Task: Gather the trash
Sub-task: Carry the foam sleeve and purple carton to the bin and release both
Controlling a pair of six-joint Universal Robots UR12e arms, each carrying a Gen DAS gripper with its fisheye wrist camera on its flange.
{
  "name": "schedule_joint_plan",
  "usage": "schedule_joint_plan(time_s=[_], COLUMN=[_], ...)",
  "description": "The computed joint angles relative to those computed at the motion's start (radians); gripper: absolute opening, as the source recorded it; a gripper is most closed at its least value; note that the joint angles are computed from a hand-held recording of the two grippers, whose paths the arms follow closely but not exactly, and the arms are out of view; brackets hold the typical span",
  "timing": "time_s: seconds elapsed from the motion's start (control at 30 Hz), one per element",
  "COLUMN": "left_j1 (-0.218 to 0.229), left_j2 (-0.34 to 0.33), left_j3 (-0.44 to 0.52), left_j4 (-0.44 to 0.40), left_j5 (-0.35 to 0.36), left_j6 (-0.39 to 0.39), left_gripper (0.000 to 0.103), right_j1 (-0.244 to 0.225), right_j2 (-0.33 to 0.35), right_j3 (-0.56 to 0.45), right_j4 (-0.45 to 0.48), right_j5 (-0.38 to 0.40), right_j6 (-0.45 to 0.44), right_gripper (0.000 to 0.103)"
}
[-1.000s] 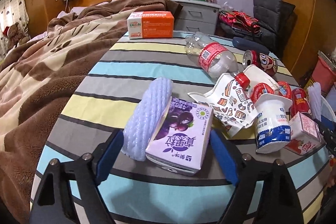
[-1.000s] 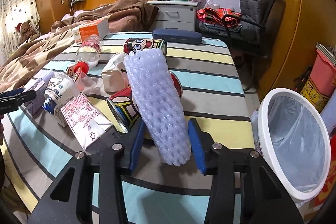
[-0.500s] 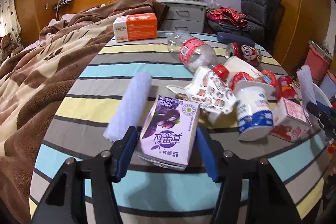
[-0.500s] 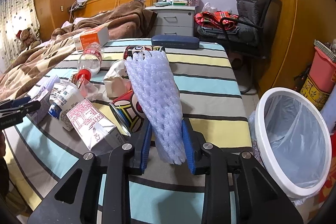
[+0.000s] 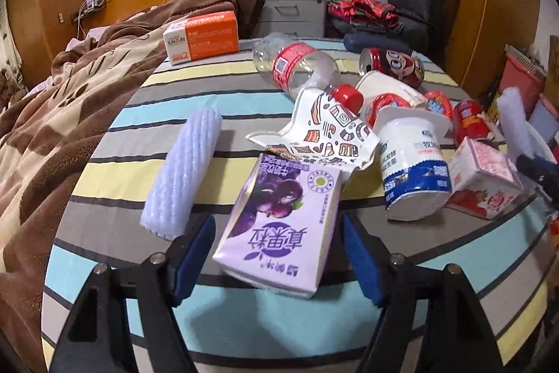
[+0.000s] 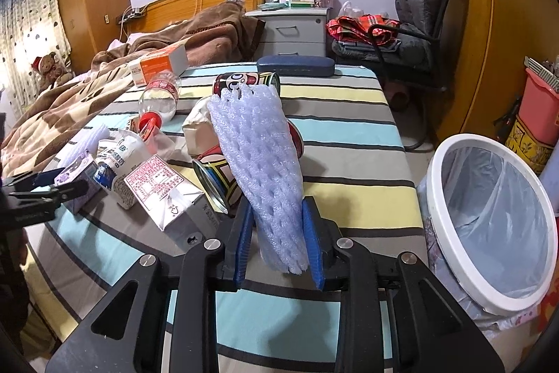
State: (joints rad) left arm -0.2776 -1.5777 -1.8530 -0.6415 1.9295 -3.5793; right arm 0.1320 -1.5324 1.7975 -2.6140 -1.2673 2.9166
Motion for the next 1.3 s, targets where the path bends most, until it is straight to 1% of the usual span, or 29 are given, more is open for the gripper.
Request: schedule_joint_plan(time_s=[0.07,0.1,0.17,0.43,0.53,0.63,0.77,0.97,1.1,1.2,1.3], left_j1=[0.005,0.004,0.001,-0.022,-0.043,-0.071,-0.098,-0.135,-0.153,-0.170,-0.182], left_j2=[0.001,0.002,0.004,0.032,0.033,0.018,-0.022,-0.113,-0.178,-0.228,-0.280], left_j3=[-0.001,-0.001,0.001,0.004,0.022,0.056,0.113,0.219,0.297,0.356,0.418], left_j4=[0.003,0.007,-0.001,0.018,0.033,0.042,0.080,0.108,0.100,0.093,0.072], left_j5=[-0.022,-0.024,-0.017,0.009,0.018,0.042,0.015,-0.061,-0.125,-0.160,-0.205], left_j6=[-0.014,-0.015,-0.022,-0.068,-0.056,-0.030,0.005,0.084,0.129,0.174,0.195], left_gripper=[0.070,0.065,0.064,0.064,0.064,0.064,0.064,0.064,0.064,0.064,0.064], right_j1=[-0.002,-0.003,-0.005,-0.025,-0.039,-0.052,-0.072,-0.104,-0.127,-0.140,-0.151], right_j2=[-0.002,-0.004,-0.006,-0.022,-0.033,-0.041,-0.053,-0.064,-0.067,-0.063,-0.060], right_j3=[0.001,0.003,0.004,0.012,0.016,0.016,0.019,0.022,0.019,0.014,0.011], right_j4=[-0.003,-0.006,-0.007,-0.019,-0.035,-0.041,-0.056,-0.069,-0.057,-0.050,-0.029], right_j5=[0.005,0.006,0.012,0.041,0.052,0.057,0.050,0.009,-0.021,-0.047,-0.071], right_j6=[0.000,-0.001,0.001,0.010,0.021,0.029,0.041,0.055,0.074,0.088,0.101], right_gripper=[0.029,0.029,0.029,0.028,0.028,0.028,0.028,0.028,0.028,0.028,0.028])
